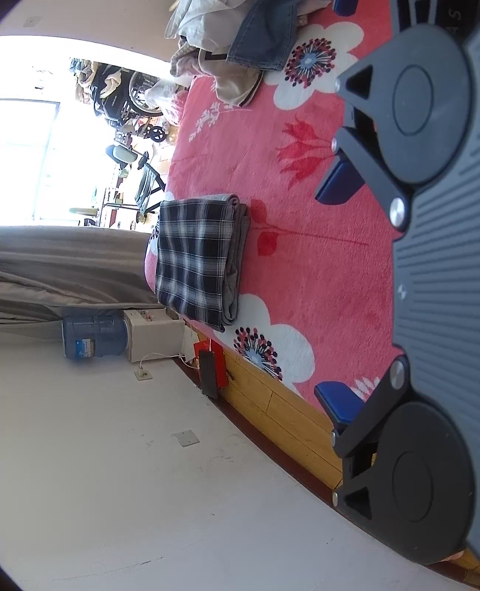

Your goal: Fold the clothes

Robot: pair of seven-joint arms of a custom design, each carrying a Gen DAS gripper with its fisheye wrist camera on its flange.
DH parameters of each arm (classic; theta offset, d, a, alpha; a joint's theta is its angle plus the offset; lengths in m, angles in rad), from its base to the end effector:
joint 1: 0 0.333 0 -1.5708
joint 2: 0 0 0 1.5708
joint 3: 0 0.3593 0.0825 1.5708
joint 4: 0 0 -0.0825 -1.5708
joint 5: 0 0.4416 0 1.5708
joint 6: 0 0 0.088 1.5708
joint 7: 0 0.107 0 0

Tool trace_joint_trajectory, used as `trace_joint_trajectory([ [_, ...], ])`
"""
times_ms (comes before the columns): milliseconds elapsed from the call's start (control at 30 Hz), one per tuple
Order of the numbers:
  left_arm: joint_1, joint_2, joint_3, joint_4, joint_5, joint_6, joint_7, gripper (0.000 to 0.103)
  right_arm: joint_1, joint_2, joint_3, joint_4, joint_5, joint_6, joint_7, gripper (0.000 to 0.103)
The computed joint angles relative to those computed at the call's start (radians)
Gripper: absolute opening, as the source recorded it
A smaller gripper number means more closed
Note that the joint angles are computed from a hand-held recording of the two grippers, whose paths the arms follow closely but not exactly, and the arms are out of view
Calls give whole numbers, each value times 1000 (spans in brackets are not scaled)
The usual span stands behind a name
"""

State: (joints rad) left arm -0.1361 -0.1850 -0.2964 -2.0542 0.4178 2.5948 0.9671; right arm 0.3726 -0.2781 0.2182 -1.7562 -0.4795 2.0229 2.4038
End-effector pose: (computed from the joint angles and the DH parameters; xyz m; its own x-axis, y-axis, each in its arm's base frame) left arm 0.5362 -0.2702 0.6215 -0.1075 -0.9936 -0.0359 -0.6919 0.1007 -0.7149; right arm 0.4556 0.3003 0.7821 -0.1446 -0.9894 0.0104 -0.7248 0.0988 -0.6819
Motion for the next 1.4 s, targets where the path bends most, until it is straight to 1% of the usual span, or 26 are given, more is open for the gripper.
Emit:
trace_joint_trajectory([
  [567,3,-1,-3,0,32,0,-6,102,8,13,7,14,-16,-20,-10,102],
  [1200,0,5,6,10,4,-8,19,102,8,8,4,8,-13,-16,-5,102],
  [1400,1,5,3,7,13,-7,5,102,7,7,4,5,-11,-14,-3,102],
])
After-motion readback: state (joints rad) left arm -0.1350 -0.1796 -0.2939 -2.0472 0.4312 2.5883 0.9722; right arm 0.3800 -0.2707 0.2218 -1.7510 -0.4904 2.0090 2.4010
